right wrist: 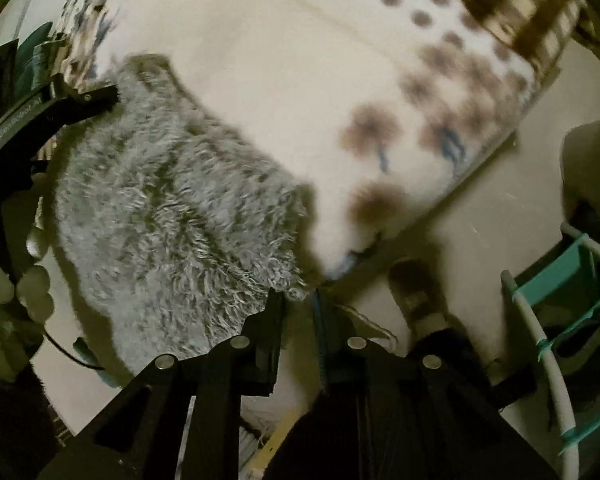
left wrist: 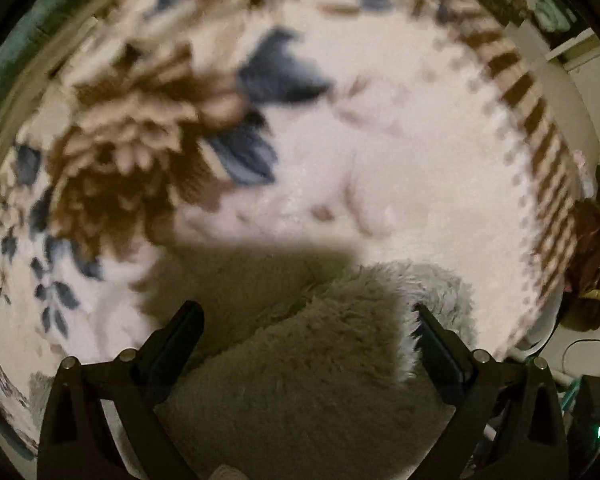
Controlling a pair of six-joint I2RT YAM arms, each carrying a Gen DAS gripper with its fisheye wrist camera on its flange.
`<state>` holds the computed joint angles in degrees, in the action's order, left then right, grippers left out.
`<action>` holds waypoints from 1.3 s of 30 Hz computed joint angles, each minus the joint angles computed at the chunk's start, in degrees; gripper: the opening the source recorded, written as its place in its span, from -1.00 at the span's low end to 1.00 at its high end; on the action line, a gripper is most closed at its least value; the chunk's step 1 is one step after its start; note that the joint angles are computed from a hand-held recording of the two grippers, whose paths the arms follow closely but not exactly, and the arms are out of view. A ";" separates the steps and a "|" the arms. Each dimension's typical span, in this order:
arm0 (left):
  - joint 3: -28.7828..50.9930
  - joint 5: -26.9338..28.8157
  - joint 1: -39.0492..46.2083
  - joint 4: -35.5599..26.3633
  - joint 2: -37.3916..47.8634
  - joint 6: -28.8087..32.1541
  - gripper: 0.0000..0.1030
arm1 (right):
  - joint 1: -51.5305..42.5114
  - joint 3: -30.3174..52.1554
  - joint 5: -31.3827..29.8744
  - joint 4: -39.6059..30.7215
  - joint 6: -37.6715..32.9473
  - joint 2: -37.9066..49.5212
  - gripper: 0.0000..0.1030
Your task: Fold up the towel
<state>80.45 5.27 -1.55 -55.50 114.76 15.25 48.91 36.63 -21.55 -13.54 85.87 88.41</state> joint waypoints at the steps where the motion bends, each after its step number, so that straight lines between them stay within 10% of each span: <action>1: -0.46 0.72 0.67 -0.02 -1.98 0.20 1.00 | -0.83 -1.32 -0.98 0.90 0.22 -1.84 -0.37; 6: -1.86 11.34 14.72 -4.96 -16.59 1.60 1.00 | -2.09 -6.13 1.16 7.62 -2.69 -9.33 0.87; 18: -23.40 18.61 52.51 0.77 -17.59 16.59 1.00 | -2.19 -2.81 -7.36 37.55 -14.72 17.04 1.00; 27: -23.74 31.95 57.35 -5.01 -11.26 20.20 0.88 | -2.66 1.62 -9.74 46.30 -11.68 23.85 0.85; 29: -24.03 32.75 56.70 -7.18 -14.45 22.24 0.12 | -2.99 3.52 -9.00 41.99 -11.94 22.96 0.20; 39: -15.22 37.26 57.20 -22.35 -19.88 23.52 -0.18 | -1.98 8.45 -3.95 22.60 -12.46 7.90 -0.17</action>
